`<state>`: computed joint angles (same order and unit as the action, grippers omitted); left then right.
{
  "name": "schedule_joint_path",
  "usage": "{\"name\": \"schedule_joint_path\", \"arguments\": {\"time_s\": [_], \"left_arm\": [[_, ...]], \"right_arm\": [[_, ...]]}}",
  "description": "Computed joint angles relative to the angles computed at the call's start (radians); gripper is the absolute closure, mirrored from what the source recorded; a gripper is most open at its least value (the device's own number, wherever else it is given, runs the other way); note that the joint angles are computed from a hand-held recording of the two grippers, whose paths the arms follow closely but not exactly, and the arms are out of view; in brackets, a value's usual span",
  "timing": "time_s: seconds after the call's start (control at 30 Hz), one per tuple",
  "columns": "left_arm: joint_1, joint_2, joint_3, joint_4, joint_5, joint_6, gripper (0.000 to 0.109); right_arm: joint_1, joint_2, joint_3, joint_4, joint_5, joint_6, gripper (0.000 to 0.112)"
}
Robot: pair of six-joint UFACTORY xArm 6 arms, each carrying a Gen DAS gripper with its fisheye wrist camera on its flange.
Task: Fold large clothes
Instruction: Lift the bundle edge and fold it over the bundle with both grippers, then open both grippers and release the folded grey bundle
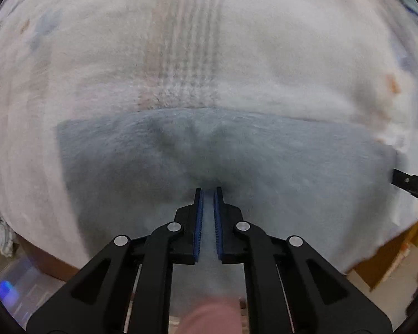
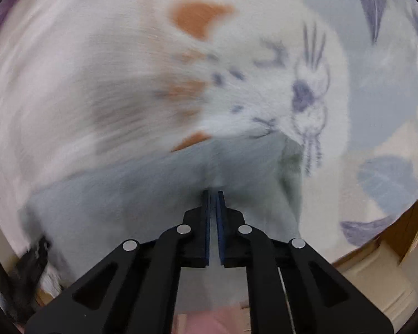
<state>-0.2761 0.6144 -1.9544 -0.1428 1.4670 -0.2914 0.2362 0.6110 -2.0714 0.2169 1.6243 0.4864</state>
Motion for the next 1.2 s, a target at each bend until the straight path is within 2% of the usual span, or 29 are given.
{"name": "schedule_joint_path", "arguments": {"time_s": [0.07,0.17,0.23,0.27,0.3,0.33,0.37,0.4,0.47,0.53,0.57,0.6,0.63,0.67,0.73,0.8,0.83,0.9,0.93,0.97,1.0,1.03,1.1,1.13,1.17,1.2], "left_arm": [[0.005,-0.067,0.061,-0.073,-0.022,0.034,0.102],[0.001,-0.111,0.195,-0.119,-0.047,0.048,0.099],[-0.032,-0.146,0.347,-0.1,-0.144,0.049,0.1],[-0.045,-0.164,0.367,-0.073,-0.163,0.05,0.1],[-0.051,-0.168,0.353,-0.062,-0.14,0.051,0.099],[-0.05,-0.16,0.312,-0.068,-0.076,0.049,0.1],[-0.045,-0.174,0.309,-0.087,-0.053,0.043,0.1],[-0.043,-0.211,0.348,-0.093,-0.071,0.045,0.1],[-0.053,-0.217,0.407,-0.066,-0.07,0.057,0.1],[-0.039,-0.222,0.488,-0.104,-0.153,0.053,0.099],[-0.03,-0.221,0.481,-0.108,-0.154,0.058,0.099],[-0.021,-0.213,0.45,-0.118,-0.113,0.055,0.1],[-0.015,-0.211,0.418,-0.117,-0.073,0.046,0.099],[-0.016,-0.239,0.42,-0.095,-0.075,0.04,0.099],[-0.013,-0.284,0.442,-0.036,-0.093,0.057,0.099],[0.004,-0.285,0.472,-0.003,-0.091,0.051,0.099],[0.015,-0.269,0.498,-0.01,-0.11,0.033,0.099],[0.029,-0.229,0.511,-0.022,-0.158,0.02,0.098],[0.026,-0.21,0.475,-0.01,-0.132,0.012,0.098],[0.024,-0.18,0.403,-0.002,-0.067,-0.006,0.1],[0.03,-0.169,0.36,-0.007,-0.044,0.0,0.1],[0.028,-0.181,0.353,-0.013,-0.051,0.006,0.1],[0.03,-0.174,0.292,0.0,0.0,0.01,0.098],[0.032,-0.186,0.288,0.005,0.013,0.004,0.095],[0.035,-0.184,0.255,0.006,0.028,-0.009,0.082],[0.023,-0.172,0.219,0.005,0.033,-0.033,0.063]], "right_arm": [[0.012,-0.109,0.116,0.128,-0.069,-0.059,0.106],[0.051,-0.177,0.284,0.283,-0.15,-0.081,0.105],[0.105,-0.172,0.374,0.271,-0.193,-0.089,0.108],[0.13,-0.185,0.412,0.235,-0.228,-0.075,0.108],[0.138,-0.194,0.409,0.222,-0.221,-0.047,0.107],[0.143,-0.195,0.373,0.23,-0.172,-0.007,0.102],[0.14,-0.188,0.331,0.274,-0.096,-0.008,0.102],[0.149,-0.205,0.331,0.301,-0.06,-0.023,0.104],[0.199,-0.227,0.362,0.231,-0.045,-0.049,0.104],[0.237,-0.24,0.47,0.205,-0.092,-0.078,0.107],[0.23,-0.247,0.499,0.239,-0.119,-0.06,0.107],[0.222,-0.247,0.493,0.259,-0.104,-0.025,0.107],[0.208,-0.233,0.451,0.286,-0.05,0.022,0.106],[0.195,-0.246,0.437,0.306,-0.038,0.037,0.104],[0.191,-0.306,0.426,0.227,-0.064,0.029,0.102],[0.199,-0.326,0.405,0.058,-0.013,0.026,0.096],[0.194,-0.334,0.443,0.034,-0.018,0.033,0.092],[0.172,-0.341,0.575,0.059,-0.054,0.041,0.093],[0.151,-0.359,0.625,0.114,-0.098,0.043,0.093],[0.144,-0.369,0.634,0.138,-0.1,0.047,0.093],[0.142,-0.361,0.601,0.149,-0.064,0.053,0.092],[0.143,-0.374,0.592,0.157,-0.058,0.065,0.09],[0.121,-0.416,0.579,0.159,-0.04,0.101,0.09],[0.106,-0.441,0.592,0.176,-0.037,0.101,0.09],[0.1,-0.454,0.589,0.202,-0.037,0.106,0.085],[0.098,-0.484,0.604,0.218,-0.039,0.107,0.077]]}}
